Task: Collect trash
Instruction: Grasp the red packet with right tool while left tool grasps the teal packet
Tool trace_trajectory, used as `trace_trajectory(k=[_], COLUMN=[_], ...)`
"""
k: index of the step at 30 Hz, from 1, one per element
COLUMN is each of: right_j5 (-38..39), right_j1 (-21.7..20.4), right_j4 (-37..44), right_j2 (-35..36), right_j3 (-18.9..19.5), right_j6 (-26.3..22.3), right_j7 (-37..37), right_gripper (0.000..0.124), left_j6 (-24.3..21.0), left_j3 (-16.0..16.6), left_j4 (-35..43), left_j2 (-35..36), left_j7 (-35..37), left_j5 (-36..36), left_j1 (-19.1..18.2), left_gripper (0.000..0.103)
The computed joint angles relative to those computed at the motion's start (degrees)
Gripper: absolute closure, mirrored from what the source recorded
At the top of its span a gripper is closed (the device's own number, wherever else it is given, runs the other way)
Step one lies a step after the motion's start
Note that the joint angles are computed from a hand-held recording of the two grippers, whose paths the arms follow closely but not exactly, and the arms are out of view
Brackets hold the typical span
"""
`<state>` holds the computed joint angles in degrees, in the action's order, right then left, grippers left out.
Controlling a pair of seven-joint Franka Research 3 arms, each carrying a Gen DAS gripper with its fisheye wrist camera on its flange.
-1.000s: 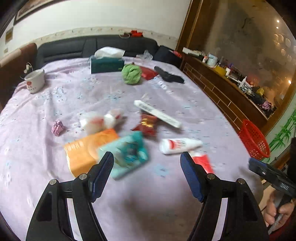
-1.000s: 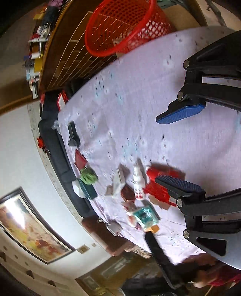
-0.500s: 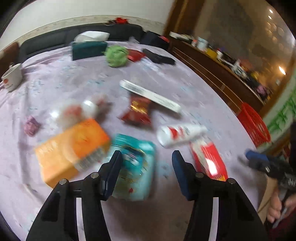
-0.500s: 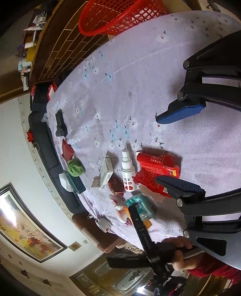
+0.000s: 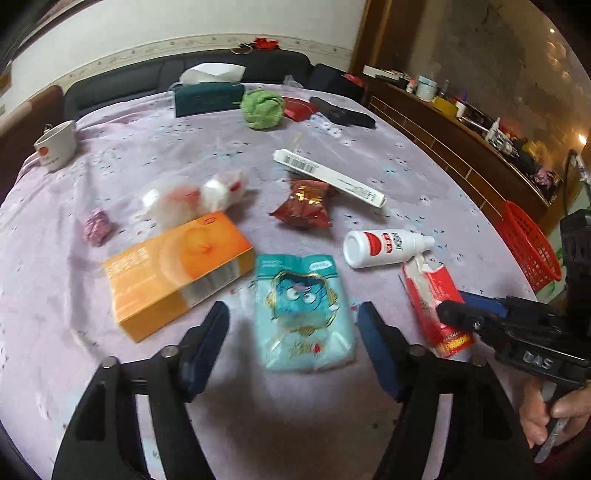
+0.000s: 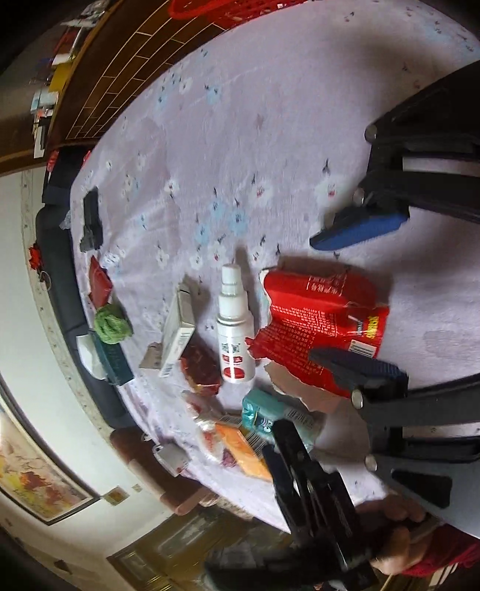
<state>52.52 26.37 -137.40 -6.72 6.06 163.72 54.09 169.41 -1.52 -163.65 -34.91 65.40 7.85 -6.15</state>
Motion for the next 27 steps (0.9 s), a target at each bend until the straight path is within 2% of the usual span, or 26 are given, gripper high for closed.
trace_trajectory(k=[1,2,3,4,6,9,10,13,14,15,16,17,19,21,23,27], right_j5=[0.0,-0.7,0.3,3.5,10.5,16.1,17.5,19.5,20.3,21.3,21.6,22.2,22.9,24.5,26.7,35.7], right_j1=[0.1,0.0,-0.3,0.7,1.1,2.1,2.4,3.2,3.6,4.0,4.2,4.4,4.7,5.1,5.4,6.1], right_j4=[0.5,1.0,0.8,1.1,0.9,-0.6,-1.1,-2.4,-2.7,-3.0,-3.3,-3.7,-4.1,-4.5,-4.7,-3.9], right_j2=[0.7,1.4,1.4,1.3,0.3,-1.7,-2.5,-4.3,-4.7,-5.2,-5.6,-6.0,-6.7,-7.4,-7.8,-7.6], right_j3=[0.0,0.3,1.1,0.0,-0.5,0.0,-0.1,-0.2,-0.3,-0.6,-0.7,-0.9,-1.4,-1.9,-2.0,-1.6], right_j6=[-0.3,-0.5,1.2,-0.3,-0.6,4.0,4.9,7.6,8.6,9.2,9.6,10.1,9.9,9.7,10.3,12.4], right_j7=[0.0,0.9,0.2,-2.5,-7.7,-12.8,-14.0,-16.2,-17.1,-18.0,-18.2,-18.9,-19.4,-20.8,-22.8,-31.1], right_gripper=[0.087,0.09,0.099,0.102,0.105,0.107,0.107,0.107,0.107,0.107,0.107,0.107,0.106,0.106,0.106,0.106], left_j6=[-0.2,-0.1,-0.5,-0.9,-1.8,-2.3,-2.3,-3.3,-3.9,-3.7,-3.5,-2.8,-1.9,-0.6,0.4,3.4], left_j3=[0.3,0.5,0.5,0.7,0.6,0.6,-0.2,-6.2,-7.4,-7.5,-7.3,-6.2,-4.9,-6.0,-6.6,-12.5], left_j4=[-0.4,-0.4,-0.3,0.1,1.3,3.2,3.9,5.7,6.0,6.0,5.8,5.2,4.3,2.4,0.6,-3.9], left_j2=[-0.5,-0.3,-0.2,0.3,1.9,4.6,5.6,7.3,7.4,7.3,7.0,6.7,5.8,3.4,1.1,-5.5], left_j7=[-0.2,-0.2,-0.3,-0.3,-0.6,-0.3,-0.8,-4.8,-6.0,-6.9,-7.5,-7.5,-7.6,-9.3,-10.7,-17.7], left_j5=[-0.4,-0.5,-0.7,-1.0,-1.5,-2.3,-2.2,2.3,3.8,4.6,5.2,4.9,4.6,5.5,6.0,8.6], left_j1=[-0.2,-0.2,-0.1,-0.3,-0.4,-1.2,-0.8,3.8,4.8,5.1,5.2,4.4,3.5,4.5,4.5,8.2], left_gripper=[0.025,0.024,0.024,0.024,0.024,0.024,0.024,0.024,0.029,0.045,0.054,0.057,0.062,0.067,0.067,0.067])
